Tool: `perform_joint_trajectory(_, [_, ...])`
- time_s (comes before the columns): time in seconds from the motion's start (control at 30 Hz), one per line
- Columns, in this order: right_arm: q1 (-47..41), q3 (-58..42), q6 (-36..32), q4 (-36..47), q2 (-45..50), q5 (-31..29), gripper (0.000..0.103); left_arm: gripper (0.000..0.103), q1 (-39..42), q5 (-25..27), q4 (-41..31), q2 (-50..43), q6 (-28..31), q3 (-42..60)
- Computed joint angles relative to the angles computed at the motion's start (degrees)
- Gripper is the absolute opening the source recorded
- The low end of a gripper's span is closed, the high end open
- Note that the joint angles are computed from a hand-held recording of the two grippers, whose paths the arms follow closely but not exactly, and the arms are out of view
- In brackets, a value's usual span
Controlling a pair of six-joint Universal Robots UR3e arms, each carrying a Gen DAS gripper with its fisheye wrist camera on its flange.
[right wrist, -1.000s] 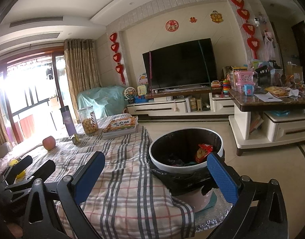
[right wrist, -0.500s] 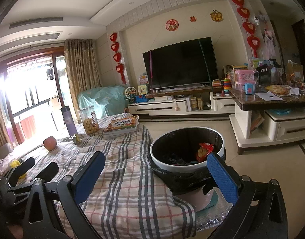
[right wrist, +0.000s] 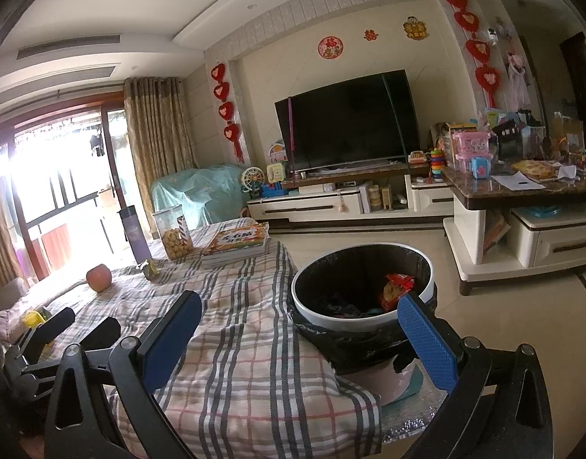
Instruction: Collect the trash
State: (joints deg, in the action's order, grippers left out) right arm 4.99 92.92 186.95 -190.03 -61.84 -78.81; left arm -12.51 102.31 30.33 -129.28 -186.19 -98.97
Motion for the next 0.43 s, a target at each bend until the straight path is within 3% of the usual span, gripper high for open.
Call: perform_joint_trajectory(0.43, [5.30, -4.16, 2.67, 3.95, 1.48, -4.47, 0.103, 0.102, 1.70, -3.77, -0.84, 2.45, -0.17, -2.23])
